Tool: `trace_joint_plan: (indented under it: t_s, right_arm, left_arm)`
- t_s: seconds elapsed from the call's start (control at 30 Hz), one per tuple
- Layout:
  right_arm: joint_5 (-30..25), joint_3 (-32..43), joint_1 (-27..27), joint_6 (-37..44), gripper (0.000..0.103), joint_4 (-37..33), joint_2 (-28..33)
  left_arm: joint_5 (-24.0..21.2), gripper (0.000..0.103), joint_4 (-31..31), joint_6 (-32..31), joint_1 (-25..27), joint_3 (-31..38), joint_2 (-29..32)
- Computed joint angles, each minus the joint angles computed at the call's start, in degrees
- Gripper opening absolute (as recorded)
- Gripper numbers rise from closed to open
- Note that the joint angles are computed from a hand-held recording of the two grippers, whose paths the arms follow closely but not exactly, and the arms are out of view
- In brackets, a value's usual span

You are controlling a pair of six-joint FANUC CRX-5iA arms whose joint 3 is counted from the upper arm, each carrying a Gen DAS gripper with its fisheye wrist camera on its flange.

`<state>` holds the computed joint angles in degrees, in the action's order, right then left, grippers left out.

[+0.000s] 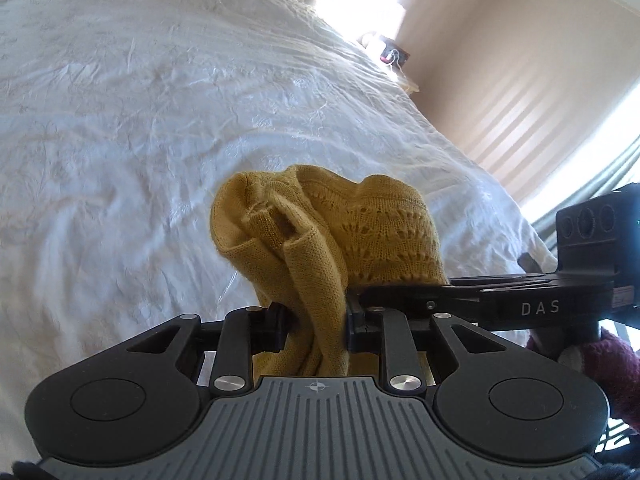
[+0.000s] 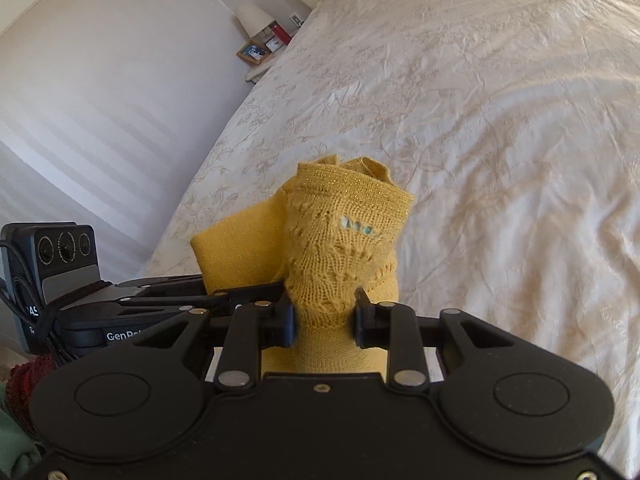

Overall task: Fold small clothes
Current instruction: 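Fold the lifted end over the stack and open both grippers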

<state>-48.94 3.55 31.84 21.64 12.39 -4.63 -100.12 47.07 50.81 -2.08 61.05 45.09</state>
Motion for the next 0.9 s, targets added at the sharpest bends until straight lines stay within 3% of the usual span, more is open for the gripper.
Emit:
trace_joint_plan:
  t_s: [0.07,0.13,0.2,0.3,0.47,0.57,0.7,0.77,0.9]
  right_arm:
    - [-4.9,-0.9,0.0,-3.0,0.048,4.5,1.7]
    - [-15.9,1.0,0.0,-4.0,0.057,9.6,6.5]
    - [-20.5,1.6,-1.5,-4.8,0.057,8.8,8.6]
    - [-19.5,-1.1,-1.0,-7.6,0.057,9.4,6.9]
    - [-19.2,-2.4,1.6,-7.7,0.064,6.8,5.3]
    - [-19.8,-2.5,3.2,-7.2,0.065,4.3,5.2]
    - [-22.3,-1.7,4.5,-6.3,0.065,-1.5,6.2]
    - [-23.5,-1.7,4.7,-5.9,0.068,-4.6,6.5]
    - [-24.1,-1.8,5.2,-7.4,0.069,-5.3,5.7]
  left_arm:
    - [7.6,0.029,-4.3,-4.6,-0.5,-7.4,-3.5]
    - [17.5,0.028,-16.0,-8.2,-2.3,-12.0,-6.7]
    - [19.3,0.027,-22.5,-6.9,-3.3,-8.9,-4.3]
    - [15.6,0.028,-23.4,-3.8,-2.7,-2.8,-0.6]
    - [15.0,0.044,-20.3,-11.8,-1.5,-12.1,-6.2]
    - [13.1,0.046,-19.2,-15.5,-1.1,-19.0,-9.8]
    - [11.5,0.047,-24.7,-20.2,-1.0,-27.4,-14.7]
    - [8.7,0.047,-30.1,-18.1,-1.3,-27.0,-14.2]
    - [4.3,0.048,-30.8,-13.6,0.3,-25.1,-12.5]
